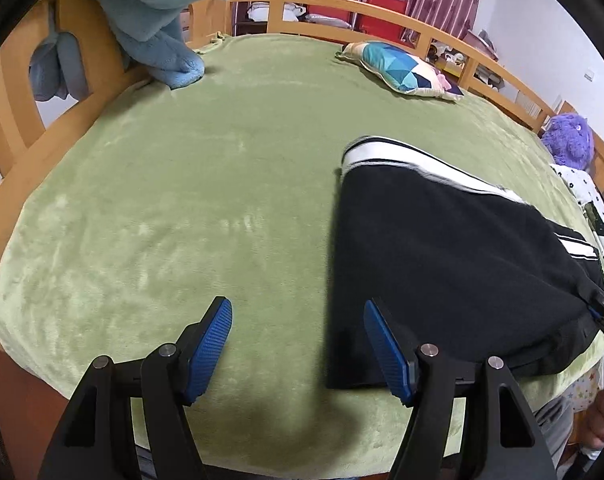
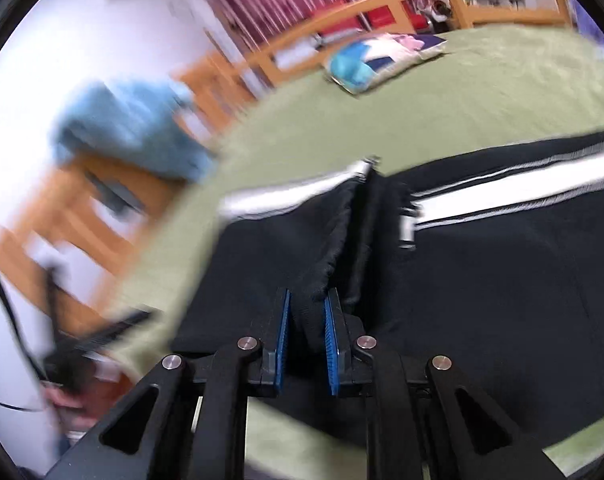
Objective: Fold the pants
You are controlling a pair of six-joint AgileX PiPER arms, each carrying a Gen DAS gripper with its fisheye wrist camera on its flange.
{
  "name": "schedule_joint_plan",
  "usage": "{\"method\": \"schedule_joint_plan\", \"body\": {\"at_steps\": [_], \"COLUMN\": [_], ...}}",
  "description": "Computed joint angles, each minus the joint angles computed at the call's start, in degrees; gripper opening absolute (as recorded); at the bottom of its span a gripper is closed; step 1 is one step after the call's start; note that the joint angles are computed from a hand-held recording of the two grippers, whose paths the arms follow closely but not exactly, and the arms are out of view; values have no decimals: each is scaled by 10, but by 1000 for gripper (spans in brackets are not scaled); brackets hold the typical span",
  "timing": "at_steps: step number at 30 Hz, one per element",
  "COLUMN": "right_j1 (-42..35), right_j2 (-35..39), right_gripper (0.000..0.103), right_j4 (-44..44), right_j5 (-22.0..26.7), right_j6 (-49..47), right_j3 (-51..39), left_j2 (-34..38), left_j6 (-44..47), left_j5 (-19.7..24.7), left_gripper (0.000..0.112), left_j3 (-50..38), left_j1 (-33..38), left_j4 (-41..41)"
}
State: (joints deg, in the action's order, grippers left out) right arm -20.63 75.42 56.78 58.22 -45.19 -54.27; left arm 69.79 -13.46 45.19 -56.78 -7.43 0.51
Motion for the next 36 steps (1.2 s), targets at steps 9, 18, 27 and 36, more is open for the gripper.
{"method": "schedule_joint_plan", "body": {"at_steps": [9, 18, 27, 36], "right_j1": [84, 96, 80, 34], "right_j2": [-41, 73, 229, 254], "right_gripper": [35, 71, 13, 35], "right_j4": [-162, -180, -93, -154], "right_j5": [-90, -143, -54, -27], "right_j6": [81, 120, 81, 122], "right_j3": [65, -64, -207, -203], "left_j2": [36, 44, 39, 72], "left_j6": [67, 67, 87, 90], "left_j5": [-17, -20, -38, -48], "left_gripper": [67, 67, 67, 67], "left_j3": [1, -11, -4, -20], "left_j1": [14, 17, 18, -12], "left_j4": [-72, -82, -94, -139]}}
